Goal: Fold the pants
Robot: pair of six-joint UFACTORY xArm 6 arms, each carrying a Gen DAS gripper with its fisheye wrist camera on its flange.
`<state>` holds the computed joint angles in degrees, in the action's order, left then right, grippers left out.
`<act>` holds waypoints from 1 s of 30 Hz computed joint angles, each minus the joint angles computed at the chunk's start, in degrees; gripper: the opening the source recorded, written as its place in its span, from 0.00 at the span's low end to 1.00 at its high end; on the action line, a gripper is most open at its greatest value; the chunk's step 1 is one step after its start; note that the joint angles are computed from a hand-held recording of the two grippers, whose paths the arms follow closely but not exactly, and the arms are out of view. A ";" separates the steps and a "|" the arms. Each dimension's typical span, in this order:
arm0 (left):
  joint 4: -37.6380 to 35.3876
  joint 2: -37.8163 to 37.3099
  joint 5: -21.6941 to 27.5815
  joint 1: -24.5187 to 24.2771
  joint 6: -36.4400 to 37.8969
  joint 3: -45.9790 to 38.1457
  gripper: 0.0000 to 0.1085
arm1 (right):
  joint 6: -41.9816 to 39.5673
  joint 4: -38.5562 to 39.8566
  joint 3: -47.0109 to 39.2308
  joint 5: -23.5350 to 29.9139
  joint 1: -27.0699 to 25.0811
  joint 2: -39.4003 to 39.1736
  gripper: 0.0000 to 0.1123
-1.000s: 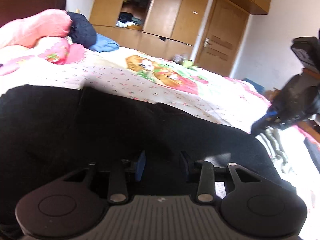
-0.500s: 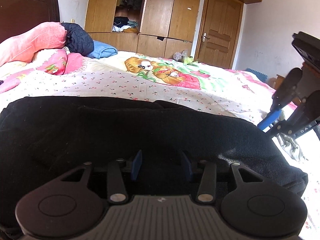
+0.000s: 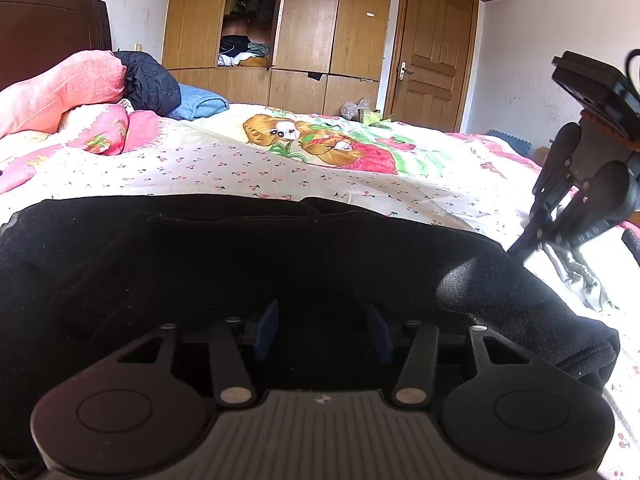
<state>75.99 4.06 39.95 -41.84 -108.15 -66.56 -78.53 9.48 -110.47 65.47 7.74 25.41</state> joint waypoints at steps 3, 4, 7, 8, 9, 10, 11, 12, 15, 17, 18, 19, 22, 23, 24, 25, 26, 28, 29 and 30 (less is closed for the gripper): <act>-0.50 0.12 0.04 -0.01 0.60 -0.14 0.58 | 8.36 -0.99 1.85 -9.08 -1.21 -0.20 0.00; -0.80 0.30 0.45 -0.22 1.35 -0.38 0.58 | 9.05 1.00 0.55 -7.31 -1.85 0.14 0.00; -1.12 0.61 1.09 -0.58 2.30 -0.77 0.59 | 4.86 9.65 -2.64 2.82 -3.40 -0.59 0.02; -1.20 0.71 1.32 -0.67 2.60 -0.89 0.59 | 2.52 11.04 -1.51 4.23 -3.19 -1.78 0.06; -1.12 0.72 1.52 -0.80 2.72 -0.95 0.59 | 0.02 11.71 0.41 4.60 -2.48 -3.18 0.14; -1.00 0.65 1.53 -0.82 2.70 -0.88 0.59 | -2.27 12.24 1.46 5.70 -1.85 -3.87 0.20; -1.22 0.61 1.55 -0.81 3.02 -0.85 0.59 | -3.99 12.40 1.64 7.23 -1.29 -3.75 0.29; -2.03 0.67 2.06 -0.95 4.01 -0.97 0.59 | -4.93 11.81 3.43 6.36 -0.42 -4.17 0.32; -6.41 0.56 7.48 -2.85 8.23 -1.67 0.59 | -0.03 6.51 7.32 -0.78 1.62 -3.42 0.31; -7.19 -0.70 11.72 -3.79 6.55 -1.13 0.59 | 7.31 6.93 3.01 2.43 1.00 -1.25 0.31; -7.56 -1.59 12.76 -3.64 4.84 -0.48 0.59 | 7.99 7.12 3.45 2.31 0.68 -2.10 0.31; -7.91 -2.90 13.08 -3.16 2.34 0.73 0.59 | 7.43 6.49 6.08 0.21 0.69 -4.49 0.31; -8.69 -7.47 11.71 -1.80 -4.35 5.23 0.57 | 5.37 5.65 12.65 -5.92 1.60 -10.34 0.34; -8.59 -9.11 11.11 -1.72 -6.23 6.55 0.57 | 4.15 7.00 13.56 -6.14 1.91 -11.67 0.34; -8.47 -10.30 12.90 -2.53 -7.36 7.21 0.57 | 3.05 8.09 14.26 -6.74 2.47 -12.67 0.36; -8.78 -11.28 16.24 -4.03 -7.87 7.51 0.58 | 1.77 9.75 15.07 -7.11 3.35 -13.87 0.38; -9.11 -12.76 19.28 -5.53 -8.66 8.44 0.60 | 0.88 11.60 15.05 -6.39 4.11 -14.34 0.38; -10.89 -15.91 21.35 -6.75 -10.52 11.02 0.62 | -0.58 16.11 14.06 -3.78 6.11 -13.94 0.40; -12.41 -17.36 21.22 -6.59 -11.28 12.27 0.62 | -1.07 17.66 13.88 -3.52 7.54 -13.38 0.42; -13.27 -19.03 19.69 -5.91 -11.96 13.84 0.62 | -1.69 18.99 13.86 -3.81 9.23 -12.65 0.43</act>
